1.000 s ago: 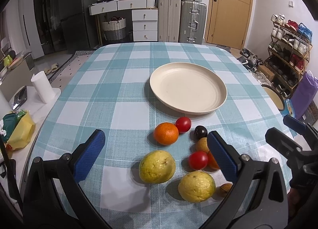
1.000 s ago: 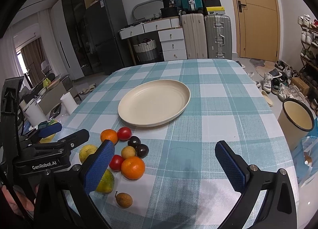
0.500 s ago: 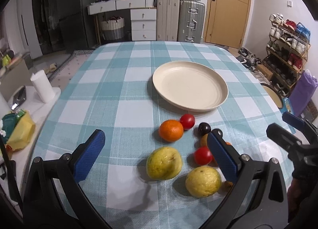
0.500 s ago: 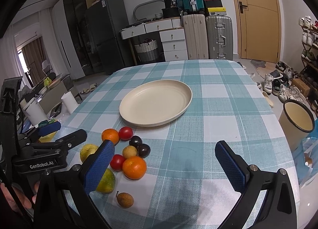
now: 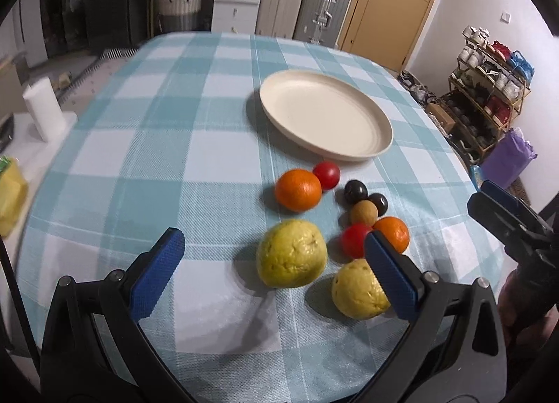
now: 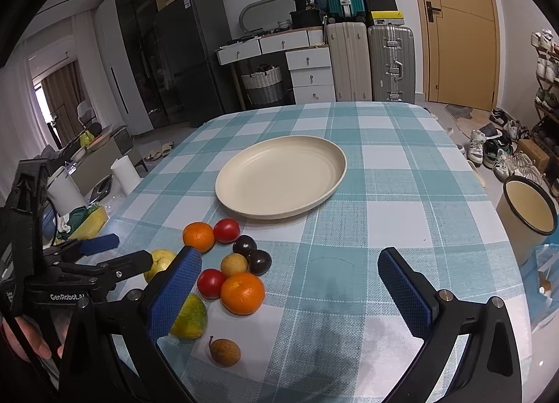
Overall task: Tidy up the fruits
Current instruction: 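Move the left gripper to the large yellow-green citrus and close on it, then lift the yellow-green citrus with the left gripper while the right gripper grasps the other citrus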
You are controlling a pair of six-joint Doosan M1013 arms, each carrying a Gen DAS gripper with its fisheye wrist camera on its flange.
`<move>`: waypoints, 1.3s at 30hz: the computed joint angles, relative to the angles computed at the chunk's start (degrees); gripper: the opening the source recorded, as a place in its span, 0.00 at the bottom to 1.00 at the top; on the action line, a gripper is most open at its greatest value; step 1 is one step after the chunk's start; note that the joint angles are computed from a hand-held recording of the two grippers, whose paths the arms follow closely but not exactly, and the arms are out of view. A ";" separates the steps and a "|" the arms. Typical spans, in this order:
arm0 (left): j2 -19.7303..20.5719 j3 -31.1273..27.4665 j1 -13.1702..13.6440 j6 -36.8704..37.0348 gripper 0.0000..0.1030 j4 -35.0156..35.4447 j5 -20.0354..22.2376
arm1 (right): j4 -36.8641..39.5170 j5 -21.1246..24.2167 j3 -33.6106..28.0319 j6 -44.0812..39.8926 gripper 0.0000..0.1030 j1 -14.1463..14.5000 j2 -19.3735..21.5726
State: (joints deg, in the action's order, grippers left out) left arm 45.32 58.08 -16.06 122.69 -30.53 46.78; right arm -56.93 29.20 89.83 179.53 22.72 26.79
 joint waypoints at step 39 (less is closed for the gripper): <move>7.02 -10.86 2.21 -3.23 0.46 -7.98 17.76 | 8.62 -8.49 0.91 -7.72 1.00 -1.44 -0.08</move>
